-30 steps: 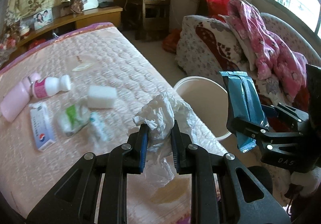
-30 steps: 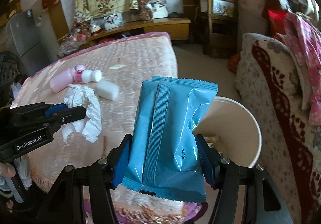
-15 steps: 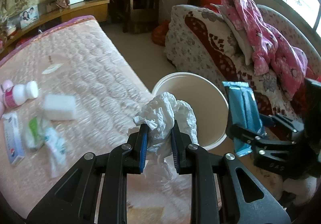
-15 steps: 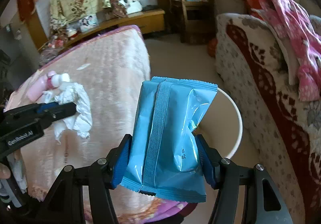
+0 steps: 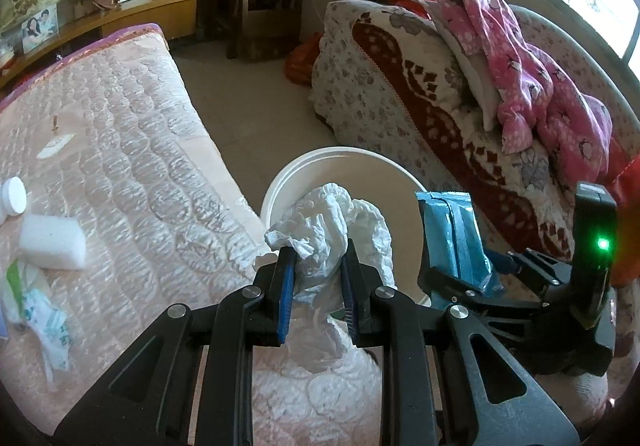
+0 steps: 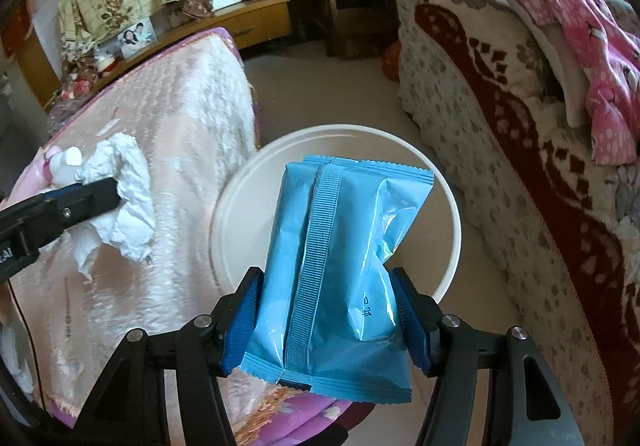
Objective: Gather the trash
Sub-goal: 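Open both tools to drop the tissue and wipe pack into the bucket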
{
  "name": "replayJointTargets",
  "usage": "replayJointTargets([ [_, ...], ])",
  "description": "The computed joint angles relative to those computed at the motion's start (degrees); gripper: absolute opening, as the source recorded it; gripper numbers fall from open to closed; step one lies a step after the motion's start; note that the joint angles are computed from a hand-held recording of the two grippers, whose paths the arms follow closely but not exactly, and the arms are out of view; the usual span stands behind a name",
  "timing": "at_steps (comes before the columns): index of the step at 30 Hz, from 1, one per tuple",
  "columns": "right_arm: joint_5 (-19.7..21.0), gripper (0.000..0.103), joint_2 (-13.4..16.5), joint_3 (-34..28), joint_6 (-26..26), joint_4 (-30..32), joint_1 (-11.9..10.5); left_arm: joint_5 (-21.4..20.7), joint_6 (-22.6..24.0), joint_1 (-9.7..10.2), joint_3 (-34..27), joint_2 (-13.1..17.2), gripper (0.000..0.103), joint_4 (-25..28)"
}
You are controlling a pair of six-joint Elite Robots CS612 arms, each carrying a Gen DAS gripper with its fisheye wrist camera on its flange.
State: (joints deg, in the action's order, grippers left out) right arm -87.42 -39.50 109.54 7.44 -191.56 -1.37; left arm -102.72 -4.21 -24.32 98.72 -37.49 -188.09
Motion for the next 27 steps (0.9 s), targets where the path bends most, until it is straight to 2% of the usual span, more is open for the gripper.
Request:
replayJointTargets([
  [10,-0.5,0.063,1.4,-1.4,0.1,1.3,-0.3,0.7,-0.1,-0.43,-1.1,1.0,0.021,-0.2],
  [13,-1.8,0.068,1.6,-1.9,0.2,1.1,-0.1,0.6,-0.9,-0.34,-1.4,1.3,0.037,-0.4],
  [15,-2.7,0.075,1.7,-2.2,0.4,0.9,0.0,0.1,-1.6,-0.16,-1.6,1.4,0.053,-0.6],
  [22,-1.8,0.077,1.4,-1.6,1.2,0.5,-0.4,-0.5,-2.3,0.27,-1.1,1.2,0.054,-0.4],
  [27,-0.8,0.077,1.0,-1.0,1.5,0.3,-0.3,1.2,-1.0,0.09,0.8,0.3,0.054,-1.8],
])
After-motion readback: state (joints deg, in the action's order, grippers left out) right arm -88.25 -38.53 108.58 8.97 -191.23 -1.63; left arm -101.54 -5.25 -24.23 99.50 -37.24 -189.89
